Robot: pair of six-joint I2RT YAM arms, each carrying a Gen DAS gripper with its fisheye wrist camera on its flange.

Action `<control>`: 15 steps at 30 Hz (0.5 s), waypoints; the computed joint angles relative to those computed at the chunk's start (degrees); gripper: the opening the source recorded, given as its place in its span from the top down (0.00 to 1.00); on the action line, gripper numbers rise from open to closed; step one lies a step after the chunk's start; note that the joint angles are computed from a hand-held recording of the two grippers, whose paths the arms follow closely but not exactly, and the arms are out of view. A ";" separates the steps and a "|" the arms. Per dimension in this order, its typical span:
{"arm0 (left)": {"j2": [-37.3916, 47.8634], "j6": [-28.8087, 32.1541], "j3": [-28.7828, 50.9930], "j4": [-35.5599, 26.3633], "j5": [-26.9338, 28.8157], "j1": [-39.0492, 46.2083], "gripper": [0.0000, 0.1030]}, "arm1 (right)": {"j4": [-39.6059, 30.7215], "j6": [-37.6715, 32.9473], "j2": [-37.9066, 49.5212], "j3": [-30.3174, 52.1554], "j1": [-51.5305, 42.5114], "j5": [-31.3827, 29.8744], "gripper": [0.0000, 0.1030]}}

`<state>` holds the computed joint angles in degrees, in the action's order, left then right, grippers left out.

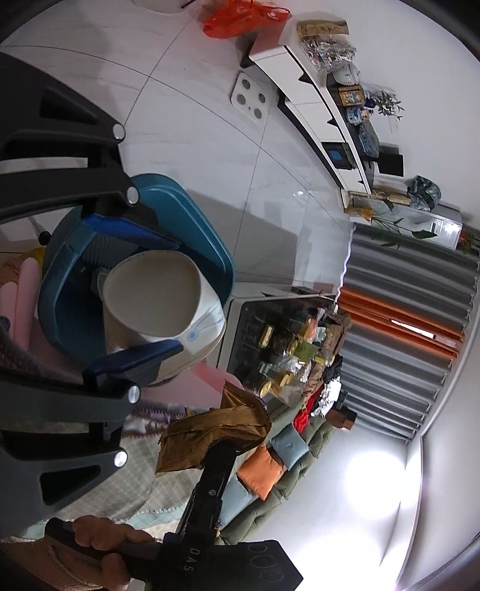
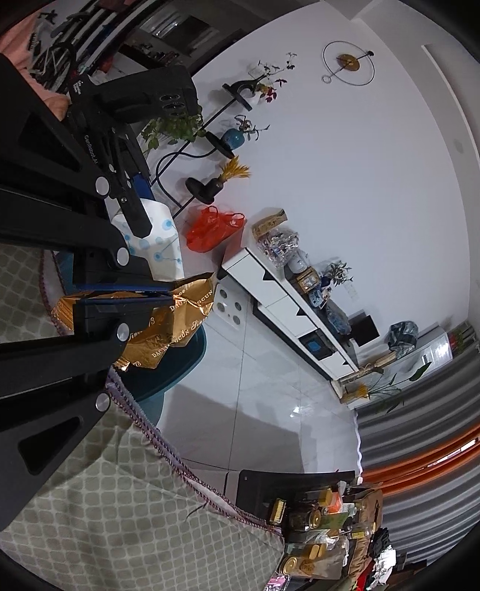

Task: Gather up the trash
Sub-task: 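Carry the cup and gold wrapper to the teal bin and release both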

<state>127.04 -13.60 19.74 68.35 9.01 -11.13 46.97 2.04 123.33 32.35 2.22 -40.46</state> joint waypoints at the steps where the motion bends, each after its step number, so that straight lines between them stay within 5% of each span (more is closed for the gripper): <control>1: 0.07 -0.09 0.34 -0.62 -0.43 -0.16 0.51 | -0.51 0.16 0.28 0.54 0.28 0.40 0.97; 15: 6.28 -0.59 7.95 -7.28 -1.22 0.68 0.50 | -7.95 2.44 5.57 9.29 3.77 4.42 0.93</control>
<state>133.32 -14.18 27.69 61.07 7.79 -10.45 39.02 4.48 128.91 41.64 5.99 -36.04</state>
